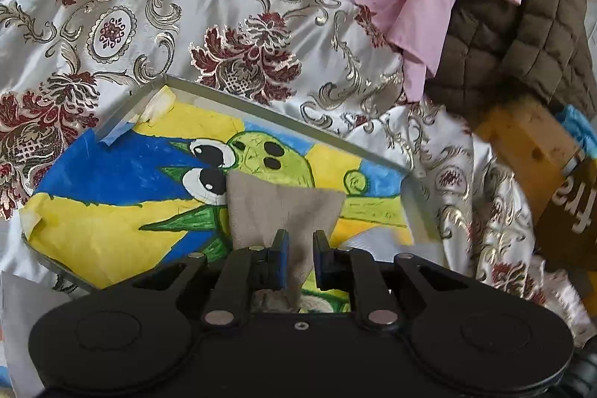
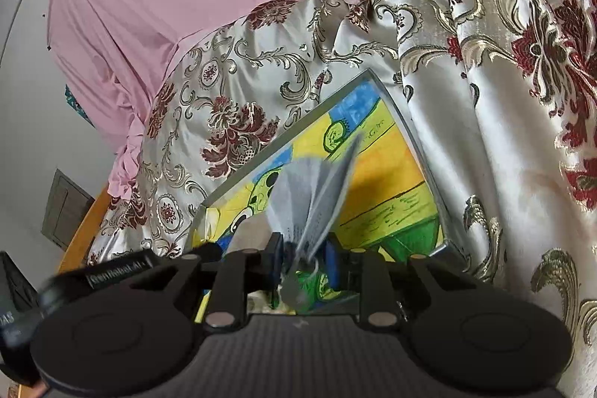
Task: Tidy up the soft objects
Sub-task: 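Carry mask and beige cloth with both tools over the painted tray, then open both tools to drop mask and beige cloth into the tray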
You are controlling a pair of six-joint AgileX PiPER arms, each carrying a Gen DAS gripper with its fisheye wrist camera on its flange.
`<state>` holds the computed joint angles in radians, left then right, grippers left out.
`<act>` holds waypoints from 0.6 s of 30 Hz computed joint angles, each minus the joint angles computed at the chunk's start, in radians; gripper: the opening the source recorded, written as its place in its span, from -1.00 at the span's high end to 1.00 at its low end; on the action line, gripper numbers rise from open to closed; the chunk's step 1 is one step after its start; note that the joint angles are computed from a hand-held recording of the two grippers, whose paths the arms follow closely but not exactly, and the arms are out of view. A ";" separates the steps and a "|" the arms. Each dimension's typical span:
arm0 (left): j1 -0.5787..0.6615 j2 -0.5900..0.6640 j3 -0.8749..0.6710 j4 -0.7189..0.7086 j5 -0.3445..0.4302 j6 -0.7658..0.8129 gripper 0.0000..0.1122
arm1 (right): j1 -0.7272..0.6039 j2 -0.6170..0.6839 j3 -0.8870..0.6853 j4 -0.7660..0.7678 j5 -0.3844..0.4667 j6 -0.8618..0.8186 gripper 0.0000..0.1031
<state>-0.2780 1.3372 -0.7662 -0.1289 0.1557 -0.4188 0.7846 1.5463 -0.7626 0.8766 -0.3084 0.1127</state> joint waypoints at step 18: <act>-0.086 -0.312 0.101 0.633 0.151 -0.624 -0.43 | 0.188 -0.172 0.006 0.585 -0.209 -0.669 -0.84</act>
